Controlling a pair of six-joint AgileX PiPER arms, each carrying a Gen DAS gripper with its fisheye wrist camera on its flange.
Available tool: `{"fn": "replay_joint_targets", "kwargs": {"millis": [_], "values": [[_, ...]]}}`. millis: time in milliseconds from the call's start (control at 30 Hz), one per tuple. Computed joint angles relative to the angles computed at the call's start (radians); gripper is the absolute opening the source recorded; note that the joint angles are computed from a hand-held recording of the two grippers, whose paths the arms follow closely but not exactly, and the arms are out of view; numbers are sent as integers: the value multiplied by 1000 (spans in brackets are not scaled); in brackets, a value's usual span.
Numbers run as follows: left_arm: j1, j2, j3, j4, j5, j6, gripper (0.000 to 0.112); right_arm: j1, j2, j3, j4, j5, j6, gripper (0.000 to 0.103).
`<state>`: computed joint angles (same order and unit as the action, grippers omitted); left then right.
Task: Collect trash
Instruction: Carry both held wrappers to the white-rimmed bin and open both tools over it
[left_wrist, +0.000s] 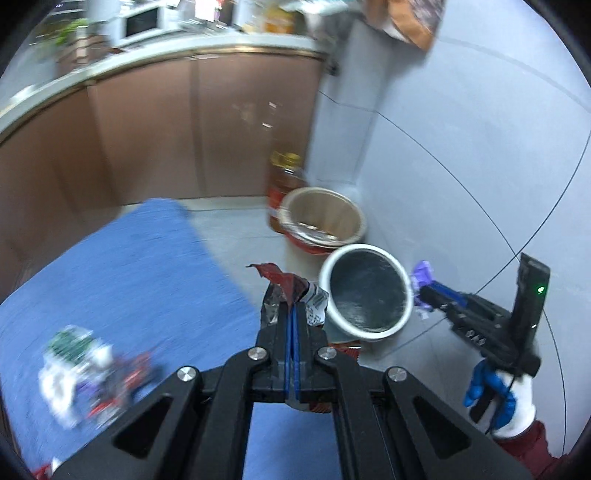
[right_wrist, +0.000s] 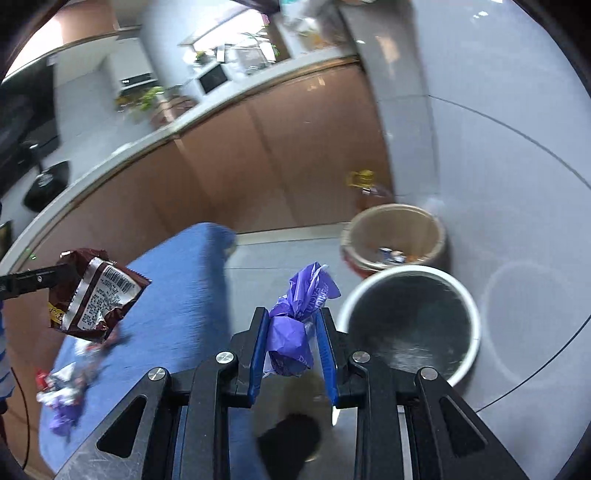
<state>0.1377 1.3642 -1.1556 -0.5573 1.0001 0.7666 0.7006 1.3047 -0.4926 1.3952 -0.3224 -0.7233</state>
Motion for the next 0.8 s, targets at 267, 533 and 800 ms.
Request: {"fn": "replay_joint_targets", "kwargs": {"millis": [267, 533, 800], "values": [[-391, 379, -230, 114, -158, -250, 0, -271, 184, -1, -571, 56, 481, 25], [-514, 668, -493, 189, -154, -388, 3, -392, 325, -30, -786, 35, 654, 27], [-512, 779, -590, 108, -108, -373, 3, -421, 382, -17, -869, 1, 756, 29]]}}
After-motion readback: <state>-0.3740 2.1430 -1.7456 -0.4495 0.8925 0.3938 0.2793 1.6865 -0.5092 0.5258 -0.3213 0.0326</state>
